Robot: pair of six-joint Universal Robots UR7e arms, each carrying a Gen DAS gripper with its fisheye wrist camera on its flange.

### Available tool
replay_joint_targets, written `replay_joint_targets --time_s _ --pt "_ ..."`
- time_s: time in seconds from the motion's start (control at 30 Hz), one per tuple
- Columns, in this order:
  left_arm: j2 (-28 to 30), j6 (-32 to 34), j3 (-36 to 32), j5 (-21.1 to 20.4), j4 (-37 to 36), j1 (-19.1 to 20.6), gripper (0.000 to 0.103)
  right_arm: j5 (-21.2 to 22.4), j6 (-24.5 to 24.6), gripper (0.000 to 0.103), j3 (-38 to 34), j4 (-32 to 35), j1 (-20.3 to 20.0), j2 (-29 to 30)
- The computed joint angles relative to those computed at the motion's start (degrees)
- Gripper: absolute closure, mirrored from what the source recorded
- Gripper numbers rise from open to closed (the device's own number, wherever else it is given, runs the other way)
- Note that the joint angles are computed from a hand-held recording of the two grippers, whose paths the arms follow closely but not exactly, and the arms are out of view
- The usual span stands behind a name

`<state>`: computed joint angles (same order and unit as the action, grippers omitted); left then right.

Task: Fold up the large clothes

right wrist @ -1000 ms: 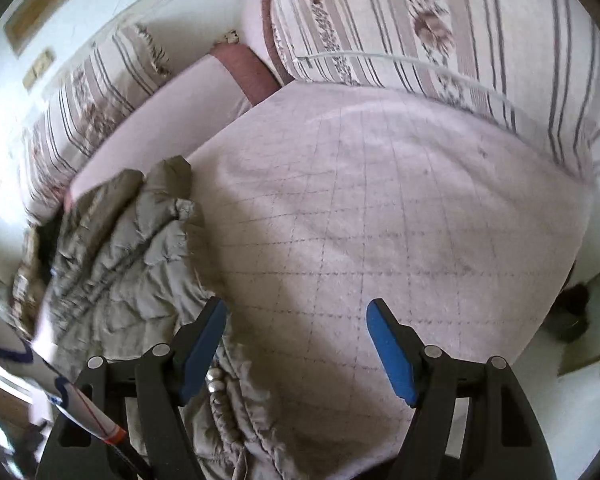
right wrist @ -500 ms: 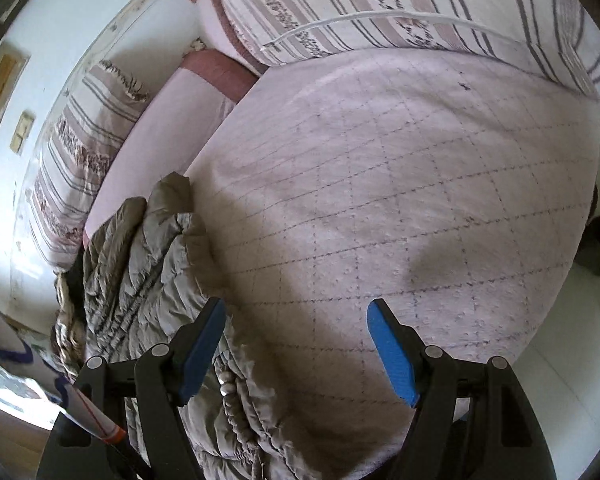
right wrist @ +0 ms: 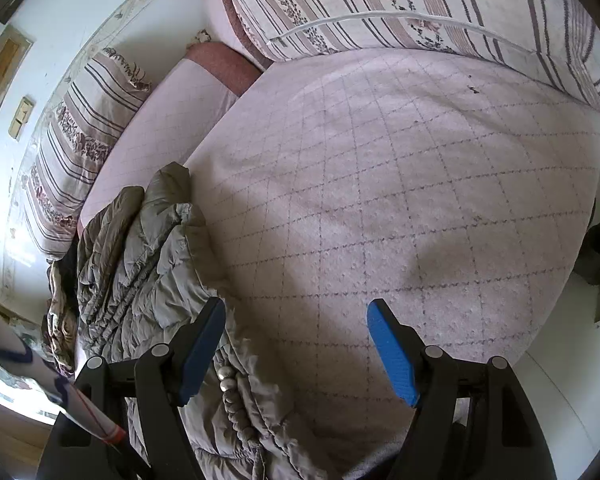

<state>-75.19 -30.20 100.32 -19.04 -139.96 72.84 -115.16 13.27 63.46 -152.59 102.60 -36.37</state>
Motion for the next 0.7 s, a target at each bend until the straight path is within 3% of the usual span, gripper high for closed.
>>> replay_joint_targets --time_s 0.33,0.63,0.7 --pt "-0.6 1.2 0.7 -1.1 -1.9 -0.1 0.029 -0.8 -0.8 0.025 -1.2 1.9 0.2 0.7" --pt "-5.6 5.1 3.3 -7.9 -5.0 -2.6 0.029 1.0 -3.8 0.025 -6.9 9.3 0.3 3.2" --pt "-6.0 5.5 2.4 -11.3 -3.7 -2.1 0.029 2.3 -4.5 0.025 -8.1 9.9 0.4 4.0"
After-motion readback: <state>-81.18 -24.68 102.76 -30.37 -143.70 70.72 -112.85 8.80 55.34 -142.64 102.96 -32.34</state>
